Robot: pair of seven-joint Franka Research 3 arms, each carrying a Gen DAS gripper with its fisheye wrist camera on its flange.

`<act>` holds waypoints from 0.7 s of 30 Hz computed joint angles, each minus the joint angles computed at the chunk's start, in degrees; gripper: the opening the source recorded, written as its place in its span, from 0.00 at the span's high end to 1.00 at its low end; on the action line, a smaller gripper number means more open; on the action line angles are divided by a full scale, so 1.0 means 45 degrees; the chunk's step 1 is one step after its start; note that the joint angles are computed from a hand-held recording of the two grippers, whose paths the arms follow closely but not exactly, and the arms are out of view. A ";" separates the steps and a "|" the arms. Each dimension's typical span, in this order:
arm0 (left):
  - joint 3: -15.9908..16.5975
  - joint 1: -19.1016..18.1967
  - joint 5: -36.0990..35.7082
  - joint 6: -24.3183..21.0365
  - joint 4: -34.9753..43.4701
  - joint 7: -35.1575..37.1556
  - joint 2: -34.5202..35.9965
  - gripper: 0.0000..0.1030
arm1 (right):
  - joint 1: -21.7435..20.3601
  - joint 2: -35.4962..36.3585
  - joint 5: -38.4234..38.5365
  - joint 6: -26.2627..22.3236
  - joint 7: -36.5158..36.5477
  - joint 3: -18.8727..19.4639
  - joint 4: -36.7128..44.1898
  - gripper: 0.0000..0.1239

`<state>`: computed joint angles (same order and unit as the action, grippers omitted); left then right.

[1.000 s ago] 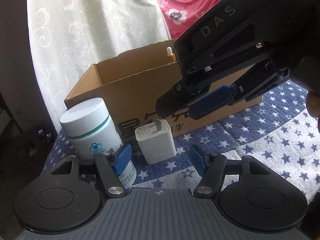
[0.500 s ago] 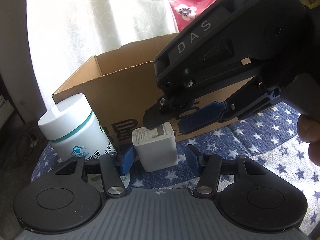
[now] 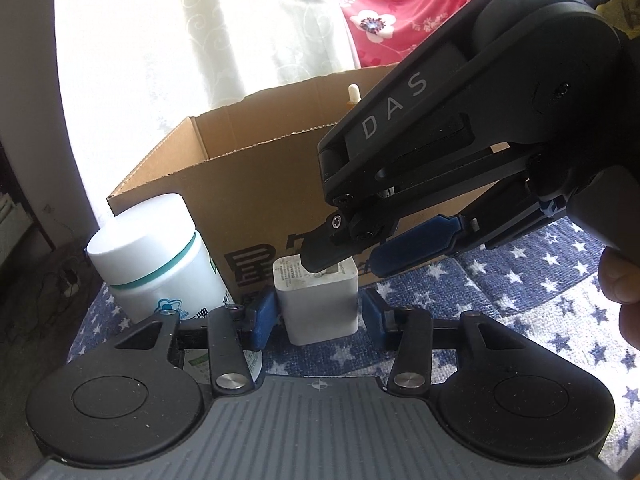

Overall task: Organize rigid objects
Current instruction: 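Grasp the white charger plug with the right gripper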

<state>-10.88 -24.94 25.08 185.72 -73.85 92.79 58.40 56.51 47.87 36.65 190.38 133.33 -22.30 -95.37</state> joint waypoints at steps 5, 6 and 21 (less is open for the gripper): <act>0.0567 -0.0421 -0.0141 0.0039 0.0090 -0.0318 -0.0023 0.55 | -0.0295 0.0297 -0.0310 -0.0225 0.0031 0.0137 0.0486 0.65; 0.0689 -0.0501 -0.0155 0.0159 0.0055 -0.0398 -0.0046 0.57 | -0.0395 0.0353 -0.0365 -0.0208 0.0070 0.0218 0.0580 0.65; -0.1405 0.1260 0.0788 0.1122 -0.2263 -0.0119 -0.1262 0.59 | 0.3325 0.0205 -0.1231 -0.1986 0.2533 -0.3876 -0.0720 0.65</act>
